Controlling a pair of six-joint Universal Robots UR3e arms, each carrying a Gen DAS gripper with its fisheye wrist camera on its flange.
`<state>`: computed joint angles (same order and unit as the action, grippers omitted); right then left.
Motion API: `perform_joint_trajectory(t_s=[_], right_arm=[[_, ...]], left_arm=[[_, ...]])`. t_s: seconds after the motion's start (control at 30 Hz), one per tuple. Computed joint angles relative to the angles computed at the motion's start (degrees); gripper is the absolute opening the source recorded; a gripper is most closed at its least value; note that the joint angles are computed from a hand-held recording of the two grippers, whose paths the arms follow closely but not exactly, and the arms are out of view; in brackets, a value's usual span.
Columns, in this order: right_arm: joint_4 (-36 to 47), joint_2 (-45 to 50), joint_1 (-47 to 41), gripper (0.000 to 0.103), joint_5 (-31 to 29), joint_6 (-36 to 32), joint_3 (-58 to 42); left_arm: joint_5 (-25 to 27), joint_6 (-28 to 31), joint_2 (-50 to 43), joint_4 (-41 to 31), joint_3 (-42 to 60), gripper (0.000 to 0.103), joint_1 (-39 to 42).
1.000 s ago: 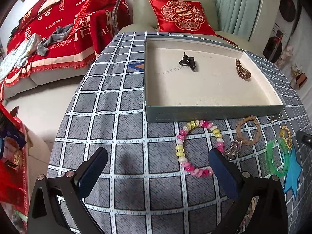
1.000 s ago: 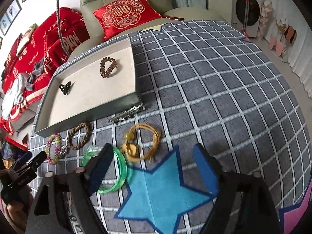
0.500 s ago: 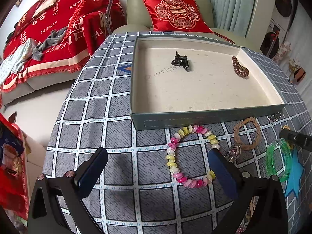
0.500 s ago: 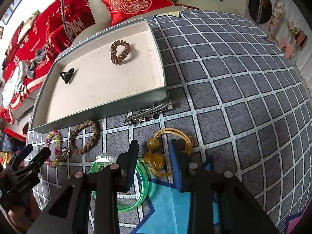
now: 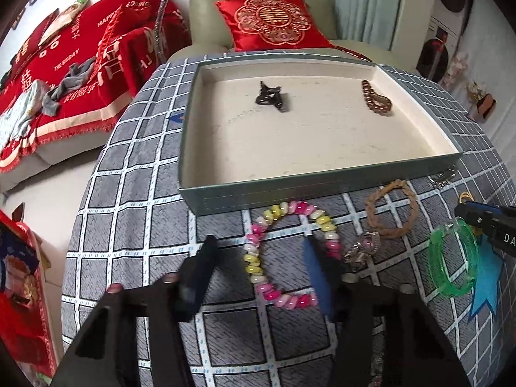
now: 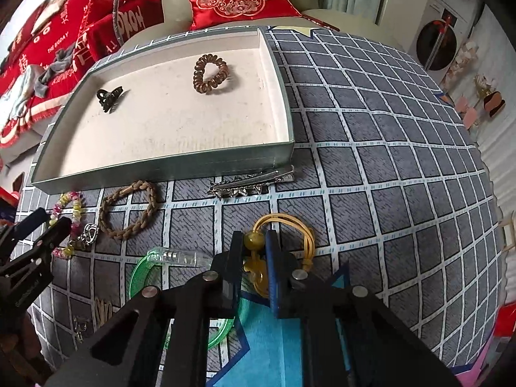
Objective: Organize jewelry
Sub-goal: 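Grasp the pink-and-yellow beaded bracelet with the left gripper while the right gripper holds the hair tie, then lower both held items into the tray and open both grippers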
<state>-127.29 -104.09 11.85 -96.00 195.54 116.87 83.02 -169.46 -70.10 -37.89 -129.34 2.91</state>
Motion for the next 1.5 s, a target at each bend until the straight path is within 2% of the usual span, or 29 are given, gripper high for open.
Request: perform_joint_trajectory(t_s=[0.03, 0.1, 0.2, 0.23, 0.33, 0.67, 0.9, 1.1, 1.27, 1.5], right_arm=[[-0.26, -0.97, -0.61, 0.014, 0.74, -0.20, 0.83], [-1.17, -3.12, -2.08, 0.014, 2.83, -0.33, 2.84], [-0.79, -8.12, -5.24, 0.014, 6.81, -1.13, 5.60], [-0.46, -9.79, -6.31, 0.014, 8.03, -1.65, 6.17], [0.90, -13.45, -8.43, 0.014, 10.49, -2.79, 6.72], [5.37, -19.18, -11.60, 0.014, 15.80, -4.25, 4.46], [5.98, -17.83, -12.13, 0.014, 18.89, -4.47, 0.13], [4.63, -11.38, -11.09, 0.014, 19.41, -4.43, -6.36], [1.84, -1.60, -8.81, 0.014, 19.24, -4.45, -13.35], [-1.69, 12.61, -5.66, 0.014, 18.21, -4.54, -21.26]], left_arm=[[-0.24, 0.27, 0.21, 0.08, -0.08, 0.047, -0.03], [-0.57, 1.34, 0.56, 0.19, -0.33, 0.023, 0.03], [-5.96, 3.62, 3.25, -2.82, -1.19, 0.024, 3.97], [-9.80, 4.61, 5.23, -5.68, -1.56, 0.023, 7.05], [-15.09, 6.64, 9.36, -10.75, -2.03, 0.024, 12.29], [-22.75, 12.94, 18.73, -24.32, 1.45, 0.023, 20.72], [-26.05, 13.97, 17.54, -27.12, 7.62, 0.024, 22.45], [-24.07, 9.70, 7.77, -19.53, 14.70, 0.024, 17.76], [-18.63, 5.48, -5.02, -12.47, 21.40, 0.023, 11.26], [-14.43, 4.21, -15.99, -10.27, 25.85, 0.023, 6.84]])
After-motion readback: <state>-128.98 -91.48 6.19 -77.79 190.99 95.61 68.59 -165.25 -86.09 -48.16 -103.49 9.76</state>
